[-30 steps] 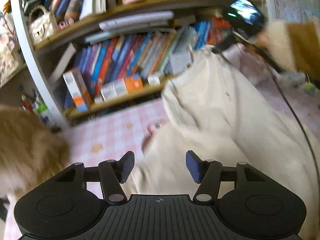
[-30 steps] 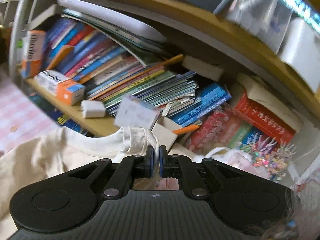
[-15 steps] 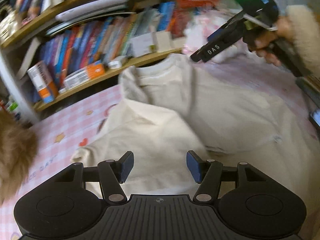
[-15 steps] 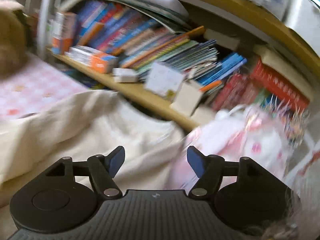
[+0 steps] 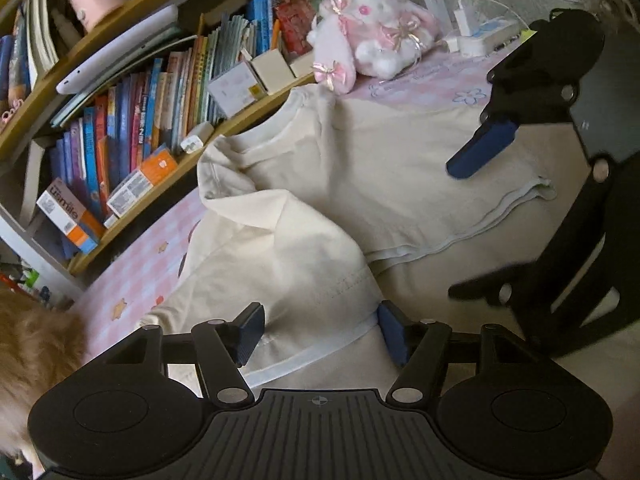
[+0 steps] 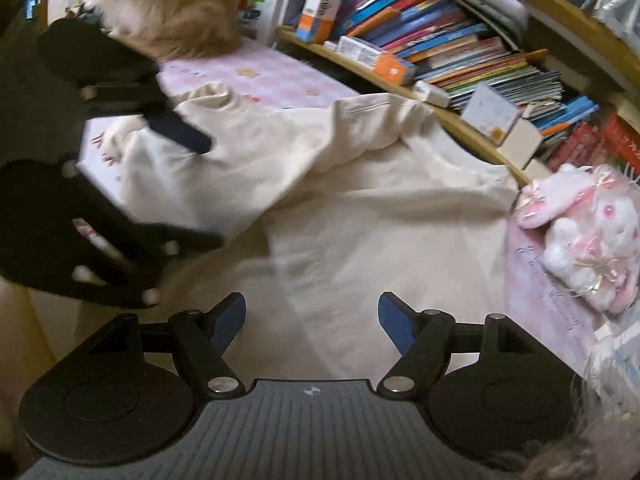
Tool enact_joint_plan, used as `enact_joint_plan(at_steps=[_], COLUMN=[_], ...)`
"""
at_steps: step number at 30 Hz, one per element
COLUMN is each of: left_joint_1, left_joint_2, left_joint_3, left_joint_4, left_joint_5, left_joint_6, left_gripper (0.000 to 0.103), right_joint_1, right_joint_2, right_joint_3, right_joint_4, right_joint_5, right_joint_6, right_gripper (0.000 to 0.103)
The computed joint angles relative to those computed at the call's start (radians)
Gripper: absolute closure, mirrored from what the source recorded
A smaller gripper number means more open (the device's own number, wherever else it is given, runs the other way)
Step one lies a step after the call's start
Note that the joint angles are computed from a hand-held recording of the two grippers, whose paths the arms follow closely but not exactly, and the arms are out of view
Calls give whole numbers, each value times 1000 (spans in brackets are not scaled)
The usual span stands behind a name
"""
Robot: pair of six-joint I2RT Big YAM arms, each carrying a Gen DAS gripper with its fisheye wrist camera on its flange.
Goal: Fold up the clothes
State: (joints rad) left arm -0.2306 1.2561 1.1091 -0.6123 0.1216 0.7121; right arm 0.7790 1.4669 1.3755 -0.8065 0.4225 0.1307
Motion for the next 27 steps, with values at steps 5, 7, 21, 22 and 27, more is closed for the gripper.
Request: enact_joint_plan(at_steps=[5, 7, 21, 22, 27], left_joint_1=[6, 30, 88, 105, 232], left_joint_2=[-19, -11, 48, 69, 212], left_joint_3=[-18, 4, 71, 108, 363], left_joint_4=[31, -3, -121, -155, -334], left_joint_5=[-6, 45, 229, 259, 491], left_joint_6=[93, 115, 314, 277, -64], left_gripper=[40, 40, 55, 68, 96], right_joint_1=[8, 6, -15, -19, -26], right_joint_2=[37, 44, 112, 117, 135], right_joint_3=[27, 35, 107, 115, 150], right_joint_4=[7, 11, -28, -31, -77], right_joint_5=[19, 11, 52, 41, 10], right_joint_6=[-18, -33, 68, 71, 127], right_gripper=[31, 31, 50, 63, 84])
